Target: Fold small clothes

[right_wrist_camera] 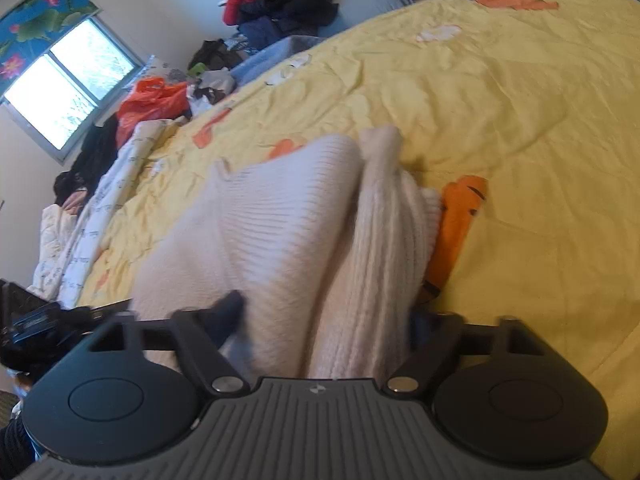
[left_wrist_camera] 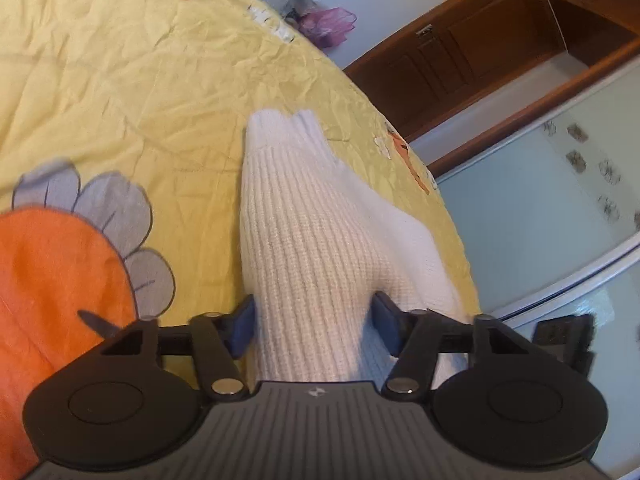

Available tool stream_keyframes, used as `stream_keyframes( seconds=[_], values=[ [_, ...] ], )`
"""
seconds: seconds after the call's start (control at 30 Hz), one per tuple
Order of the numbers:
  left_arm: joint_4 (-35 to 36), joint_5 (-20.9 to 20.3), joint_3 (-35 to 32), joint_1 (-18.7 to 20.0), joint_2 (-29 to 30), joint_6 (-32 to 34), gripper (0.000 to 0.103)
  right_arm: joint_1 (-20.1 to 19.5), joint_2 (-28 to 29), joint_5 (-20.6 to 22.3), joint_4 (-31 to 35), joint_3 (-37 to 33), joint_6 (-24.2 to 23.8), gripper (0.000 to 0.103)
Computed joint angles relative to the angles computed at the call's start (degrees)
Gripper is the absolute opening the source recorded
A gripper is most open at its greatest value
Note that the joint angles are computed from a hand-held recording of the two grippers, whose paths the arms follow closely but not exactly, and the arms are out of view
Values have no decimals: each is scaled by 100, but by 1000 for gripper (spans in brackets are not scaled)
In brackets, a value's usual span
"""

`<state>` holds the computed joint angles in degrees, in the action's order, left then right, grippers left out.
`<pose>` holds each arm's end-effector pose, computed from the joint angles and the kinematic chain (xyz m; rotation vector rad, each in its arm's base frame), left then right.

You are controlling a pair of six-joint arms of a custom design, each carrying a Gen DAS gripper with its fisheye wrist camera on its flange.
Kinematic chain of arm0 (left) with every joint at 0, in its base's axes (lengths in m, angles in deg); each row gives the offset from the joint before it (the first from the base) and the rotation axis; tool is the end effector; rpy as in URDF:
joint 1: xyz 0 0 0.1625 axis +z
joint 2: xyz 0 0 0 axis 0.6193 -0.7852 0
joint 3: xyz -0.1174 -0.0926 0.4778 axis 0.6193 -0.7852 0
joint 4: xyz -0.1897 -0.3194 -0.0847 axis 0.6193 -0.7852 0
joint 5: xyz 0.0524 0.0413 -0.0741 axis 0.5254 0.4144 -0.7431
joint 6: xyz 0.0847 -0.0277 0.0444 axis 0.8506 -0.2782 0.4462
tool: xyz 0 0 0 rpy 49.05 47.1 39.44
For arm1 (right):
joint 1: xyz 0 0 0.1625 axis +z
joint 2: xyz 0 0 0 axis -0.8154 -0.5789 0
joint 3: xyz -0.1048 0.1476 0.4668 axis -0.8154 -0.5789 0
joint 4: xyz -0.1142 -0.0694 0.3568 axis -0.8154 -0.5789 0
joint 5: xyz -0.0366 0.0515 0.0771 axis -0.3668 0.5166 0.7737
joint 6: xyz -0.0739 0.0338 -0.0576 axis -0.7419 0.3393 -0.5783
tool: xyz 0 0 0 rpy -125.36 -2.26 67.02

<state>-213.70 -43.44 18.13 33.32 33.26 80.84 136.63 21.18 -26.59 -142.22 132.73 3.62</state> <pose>-0.0784 -0.6837 0.1209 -0.2391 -2.9809 0.8169 0.0407 -0.6378 0.1931 0.2137 -2.7876 0.9519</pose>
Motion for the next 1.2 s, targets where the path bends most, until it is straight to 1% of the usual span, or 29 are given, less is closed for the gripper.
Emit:
stream_keyframes(
  seconds=[0.03,0.07,0.1,0.23,0.33,0.4,0.43,0.47,0.5,0.53,0.57,0.6,0.63,0.67,0.7,0.73,0.77,0.8,0.83,0.93,0.97,1.0,1.03,1.07,1.1,1.13,1.17,1.2],
  values=[
    [-31,170,15,-85,-19,132,46,57,-2,-84,-81,23,-18,60],
    [-60,278,68,-142,-72,194,41,107,-20,-144,-114,32,-8,52],
    [-66,345,123,-188,-146,197,39,153,-38,-155,-160,60,17,47],
    [-160,489,251,-309,-481,499,38,304,-84,109,-162,97,114,46],
    [-440,922,282,-344,-632,803,38,395,66,455,-21,-78,141,45],
    [-315,1212,217,-298,-669,740,39,455,281,586,134,-340,225,45],
    [-188,1402,173,-270,-644,764,40,476,407,582,228,-485,257,45],
    [-98,1586,146,-237,-598,776,43,500,534,471,282,-610,207,45],
    [-64,1666,149,-179,-564,734,49,517,662,273,237,-708,177,48],
    [-220,1596,248,-104,-584,686,51,490,743,203,132,-745,219,53],
    [-409,1397,390,-35,-660,672,51,410,749,353,79,-709,367,61],
    [-464,1212,488,11,-746,646,54,357,702,465,90,-657,520,66],
    [-515,1027,616,59,-856,617,57,319,626,539,13,-530,670,67],
    [-572,857,739,111,-946,596,70,291,530,593,-75,-386,727,73],
    [-698,651,898,182,-1032,549,79,254,421,675,-135,-237,737,84],
    [-730,449,995,260,-1082,486,80,181,297,856,-166,-60,743,90],
    [-616,295,1025,325,-1116,434,80,92,194,1091,-152,96,743,96],
    [-489,214,1028,365,-1121,377,80,24,120,1261,-133,231,732,97],
    [-495,98,1045,414,-1089,312,80,-11,74,1340,-41,307,700,97],
    [-220,-327,922,537,-985,106,80,75,122,1047,399,285,598,94],
    [-92,-346,878,523,-953,102,80,112,181,975,556,247,611,92],
    [-87,-216,885,463,-923,133,78,162,256,857,472,257,596,92],
    [-131,55,922,346,-891,253,70,221,339,765,215,307,446,90],
    [-185,278,962,242,-884,415,61,300,380,598,161,298,314,84],
    [-272,443,1009,156,-891,531,52,372,389,427,207,273,209,75],
    [-321,529,1061,87,-927,583,48,423,376,310,298,248,110,72],
    [-372,617,1128,17,-976,638,42,451,330,263,332,271,49,65],
    [-423,716,1219,-68,-1044,666,39,469,271,271,332,310,58,59]
  ],
)
